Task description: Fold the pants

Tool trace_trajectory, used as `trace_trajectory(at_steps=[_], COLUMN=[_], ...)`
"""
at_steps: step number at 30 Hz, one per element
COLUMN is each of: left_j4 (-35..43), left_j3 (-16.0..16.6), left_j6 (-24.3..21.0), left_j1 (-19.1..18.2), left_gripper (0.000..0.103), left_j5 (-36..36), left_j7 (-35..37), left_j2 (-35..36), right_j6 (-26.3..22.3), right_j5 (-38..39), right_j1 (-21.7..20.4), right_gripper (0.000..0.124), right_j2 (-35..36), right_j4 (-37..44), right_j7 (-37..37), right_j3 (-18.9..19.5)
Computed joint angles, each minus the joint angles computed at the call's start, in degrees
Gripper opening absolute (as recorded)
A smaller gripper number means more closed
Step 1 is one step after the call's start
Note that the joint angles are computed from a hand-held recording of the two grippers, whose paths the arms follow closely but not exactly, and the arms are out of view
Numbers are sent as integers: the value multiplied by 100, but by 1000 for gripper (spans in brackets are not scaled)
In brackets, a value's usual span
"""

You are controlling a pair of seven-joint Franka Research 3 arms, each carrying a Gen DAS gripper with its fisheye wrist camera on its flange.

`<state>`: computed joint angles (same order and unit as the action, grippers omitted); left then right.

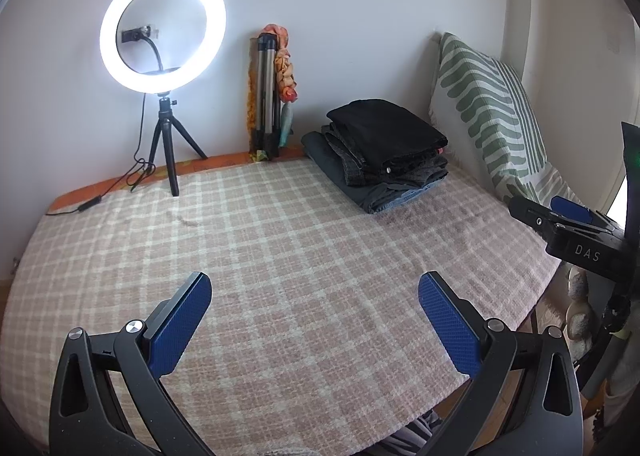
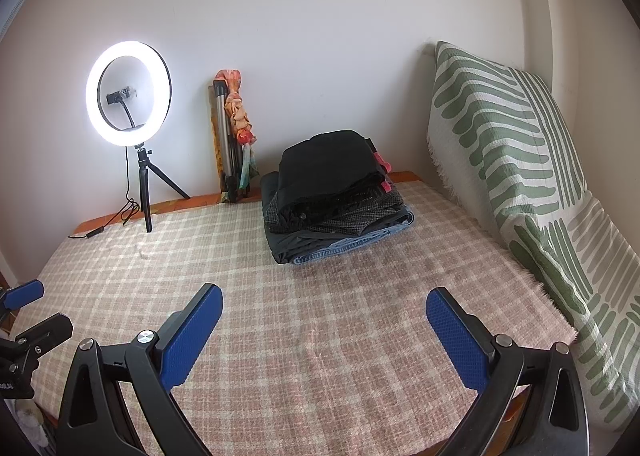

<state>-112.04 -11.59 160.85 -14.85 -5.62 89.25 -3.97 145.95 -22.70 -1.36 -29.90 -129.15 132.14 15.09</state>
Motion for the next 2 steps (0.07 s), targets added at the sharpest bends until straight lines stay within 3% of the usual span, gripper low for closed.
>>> trace_trajectory(at_steps=[2], left_j4=[26], left_j3=[2], left_j6=[-35], left_j1=[5], left_gripper=[103], left_j5=[-15], left_j7=[8], left_j2=[20], right_j6=[-16], right_j5=[-9], right_j1=[-3], right_gripper=[103], right_j2=[-2], right_j4=[3], right_j7=[6], right_j3=[6])
